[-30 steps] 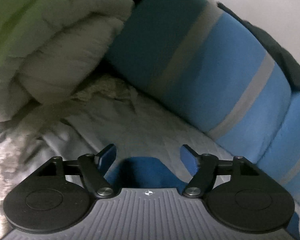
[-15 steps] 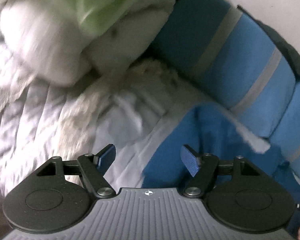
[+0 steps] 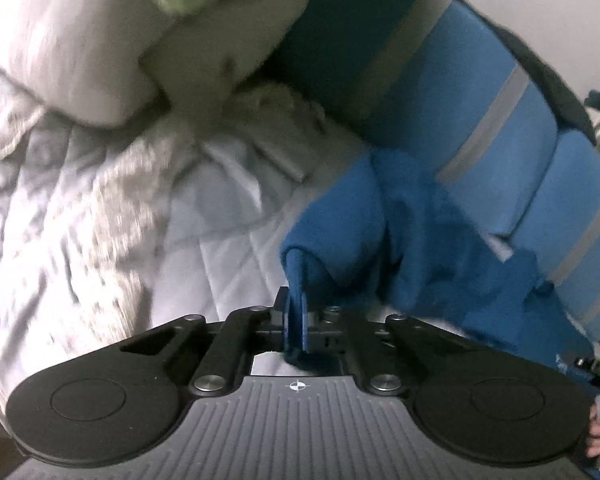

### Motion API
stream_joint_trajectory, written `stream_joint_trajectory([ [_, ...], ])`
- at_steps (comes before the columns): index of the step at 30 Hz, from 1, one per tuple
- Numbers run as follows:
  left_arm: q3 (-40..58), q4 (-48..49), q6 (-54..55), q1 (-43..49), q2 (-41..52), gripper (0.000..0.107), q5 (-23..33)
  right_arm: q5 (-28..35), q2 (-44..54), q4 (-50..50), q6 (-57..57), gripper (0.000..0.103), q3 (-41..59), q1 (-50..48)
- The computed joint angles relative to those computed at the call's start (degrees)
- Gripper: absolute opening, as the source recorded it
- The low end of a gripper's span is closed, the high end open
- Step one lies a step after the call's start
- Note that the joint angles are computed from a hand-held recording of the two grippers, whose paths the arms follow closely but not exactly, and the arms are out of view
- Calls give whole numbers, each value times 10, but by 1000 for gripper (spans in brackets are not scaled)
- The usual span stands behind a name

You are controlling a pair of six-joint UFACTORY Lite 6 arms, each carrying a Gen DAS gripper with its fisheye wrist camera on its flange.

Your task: Fold clothes

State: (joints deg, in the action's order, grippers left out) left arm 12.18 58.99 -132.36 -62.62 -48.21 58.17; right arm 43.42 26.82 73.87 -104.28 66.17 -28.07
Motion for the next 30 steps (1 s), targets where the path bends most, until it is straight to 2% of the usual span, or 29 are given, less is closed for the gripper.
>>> stream_joint_trajectory([
  [4,21,-24,78,1,-61,5,58,-2,1,0,1,103,0,2],
  [8,38,-52,131,42,-97,5,70,3,3,-5,2,103,4,0],
  [15,38,-112,142,145,-126,5,69,2,5,-11,16,103,8,0],
  [18,30,-138,193,229,-143,5,42,1,4,-13,20,103,8,2],
  [21,26,-171,273,353,-155,5,-22,1,5,-15,21,103,9,2],
  [25,50,-187,376,484,-115,5,-97,-3,8,-17,25,103,12,3],
  [28,57,-161,399,544,-85,9,-144,-3,11,-21,30,103,15,4],
  [29,57,-136,379,546,-76,13,-146,-3,11,-22,31,103,15,4],
  [30,56,-103,342,536,-68,31,-134,-3,12,-23,32,103,16,5],
])
